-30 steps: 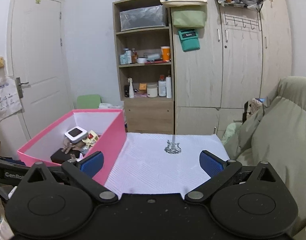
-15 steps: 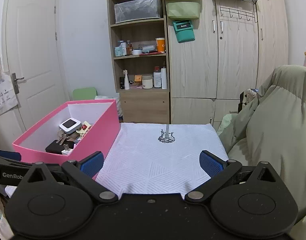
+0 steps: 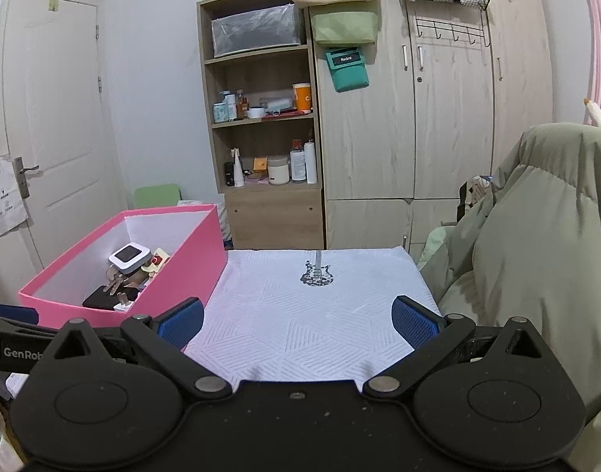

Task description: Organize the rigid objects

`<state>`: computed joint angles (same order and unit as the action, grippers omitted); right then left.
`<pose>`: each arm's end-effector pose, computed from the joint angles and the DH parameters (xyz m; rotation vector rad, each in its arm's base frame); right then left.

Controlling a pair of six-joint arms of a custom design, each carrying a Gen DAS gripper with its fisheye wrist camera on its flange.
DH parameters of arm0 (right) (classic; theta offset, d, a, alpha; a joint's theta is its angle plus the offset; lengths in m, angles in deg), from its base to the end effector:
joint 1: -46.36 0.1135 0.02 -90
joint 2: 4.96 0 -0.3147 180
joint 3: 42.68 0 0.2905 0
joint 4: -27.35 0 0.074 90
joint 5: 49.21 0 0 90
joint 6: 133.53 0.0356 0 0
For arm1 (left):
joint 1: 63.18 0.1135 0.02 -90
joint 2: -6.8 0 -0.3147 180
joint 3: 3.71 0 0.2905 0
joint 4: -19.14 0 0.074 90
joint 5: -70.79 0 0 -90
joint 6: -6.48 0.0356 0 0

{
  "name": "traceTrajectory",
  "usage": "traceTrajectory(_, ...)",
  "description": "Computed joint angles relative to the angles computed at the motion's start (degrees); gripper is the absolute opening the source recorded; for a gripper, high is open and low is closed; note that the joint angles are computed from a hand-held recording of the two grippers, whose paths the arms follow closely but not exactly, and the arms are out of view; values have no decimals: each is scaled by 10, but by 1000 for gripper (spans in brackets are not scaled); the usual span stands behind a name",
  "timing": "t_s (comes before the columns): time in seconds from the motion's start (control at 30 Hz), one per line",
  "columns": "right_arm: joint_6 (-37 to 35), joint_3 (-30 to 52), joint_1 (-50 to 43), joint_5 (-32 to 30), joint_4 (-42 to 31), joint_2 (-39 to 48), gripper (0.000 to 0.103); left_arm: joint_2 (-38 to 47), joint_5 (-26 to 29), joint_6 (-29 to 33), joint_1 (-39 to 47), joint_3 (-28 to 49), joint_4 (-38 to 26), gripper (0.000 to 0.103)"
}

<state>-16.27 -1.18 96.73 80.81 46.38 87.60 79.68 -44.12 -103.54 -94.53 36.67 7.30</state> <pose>0.2106 0.2184 0.1482 -0.0052 1.9912 0.1239 0.2199 -0.1164 0.1839 0.0139 2.2576 0.0373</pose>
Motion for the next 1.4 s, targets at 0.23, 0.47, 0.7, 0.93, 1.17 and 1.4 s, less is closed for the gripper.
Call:
traceTrajectory(0.23,5,3,0,6,-8,4,103,-1,-18,-4,-7,-11,17,103)
traceTrajectory(0.47,6,12,5,11,-23,9,103,-6,-12,-5,-3,-14,18,103)
traceTrajectory(0.7,8,7,13,22,-17,7,103,-6,-16,-3,-6,-16,22,103)
traceTrajectory(0.93,10,8,15,29,-20,7,103,-5,-22,-7,-8,-14,17,103)
traceTrajectory(1.17,14,14,15,30,-28,12,103,-11,-19,-7,-6,-19,22,103)
traceTrajectory(1.4,18,16,13,29,-35,11,103,-14,-37,-13,-14,-22,20,103)
